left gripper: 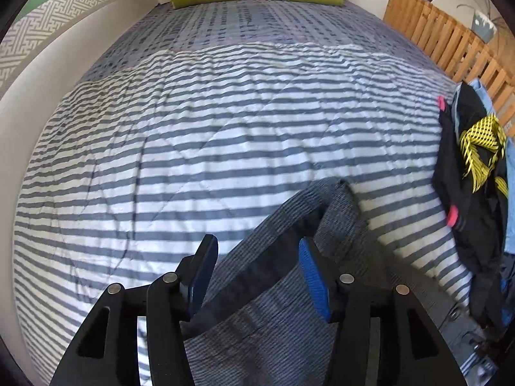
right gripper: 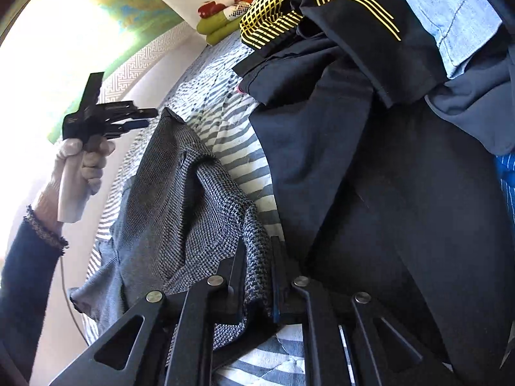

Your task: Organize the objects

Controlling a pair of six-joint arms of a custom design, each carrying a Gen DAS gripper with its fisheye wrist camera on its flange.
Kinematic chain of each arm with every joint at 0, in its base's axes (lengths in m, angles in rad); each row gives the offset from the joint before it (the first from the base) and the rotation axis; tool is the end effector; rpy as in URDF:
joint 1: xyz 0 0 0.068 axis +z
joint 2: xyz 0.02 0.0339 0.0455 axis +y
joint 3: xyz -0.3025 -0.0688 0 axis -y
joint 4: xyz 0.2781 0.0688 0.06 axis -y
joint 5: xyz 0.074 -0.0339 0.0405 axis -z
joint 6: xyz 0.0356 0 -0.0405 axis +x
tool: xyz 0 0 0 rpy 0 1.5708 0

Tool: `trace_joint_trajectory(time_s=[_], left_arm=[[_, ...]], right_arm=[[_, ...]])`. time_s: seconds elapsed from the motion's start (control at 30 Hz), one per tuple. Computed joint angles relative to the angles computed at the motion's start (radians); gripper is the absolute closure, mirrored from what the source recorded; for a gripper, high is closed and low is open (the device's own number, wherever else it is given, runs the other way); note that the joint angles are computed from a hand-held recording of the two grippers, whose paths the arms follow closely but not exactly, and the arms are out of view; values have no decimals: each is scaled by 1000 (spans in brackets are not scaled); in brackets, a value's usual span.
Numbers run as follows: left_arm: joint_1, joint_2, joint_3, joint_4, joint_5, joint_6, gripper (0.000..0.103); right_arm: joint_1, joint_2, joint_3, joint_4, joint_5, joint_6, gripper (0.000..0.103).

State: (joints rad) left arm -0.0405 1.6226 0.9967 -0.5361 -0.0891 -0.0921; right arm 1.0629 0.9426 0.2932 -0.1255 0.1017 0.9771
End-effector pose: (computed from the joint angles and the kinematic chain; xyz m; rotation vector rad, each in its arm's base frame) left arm 0.3396 -0.0106 0.2009 -0.0955 2.7253 0.0838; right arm 0.0898 0.1539 0.1613 -0.0541 2.5165 0.8344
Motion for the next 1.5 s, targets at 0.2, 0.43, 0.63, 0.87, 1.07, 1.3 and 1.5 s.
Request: trace_joint_trajectory(time_s=[0.2,0.43,0.63,0.87,1.07,1.3,1.5], left_arm=[[63,-178,-203,13,-74,99,36],[61,-122,-266,50,-80,34,82],[185,-170,-278,18,-163,64,84],[134,-228,-192,-8,-132,-1,34],[-83,-63,-11,-32,-21,-113,21],[-128,241,220,-113,80,-300,21],[-159,346,249,-85,3,-321,59]], right_arm=[[-37,-5,-15,11,-32,-31,93],[9,-14,-6,-30,28,-26,93],[6,-7,-8,-21,30,-27,93],[-5,30,3,2,21,-39,92],[-15,38,-1,22,2,-45,92],[-30,39,-8,39,-19,-53,91],[-32,41,-9,48,-28,-55,90]])
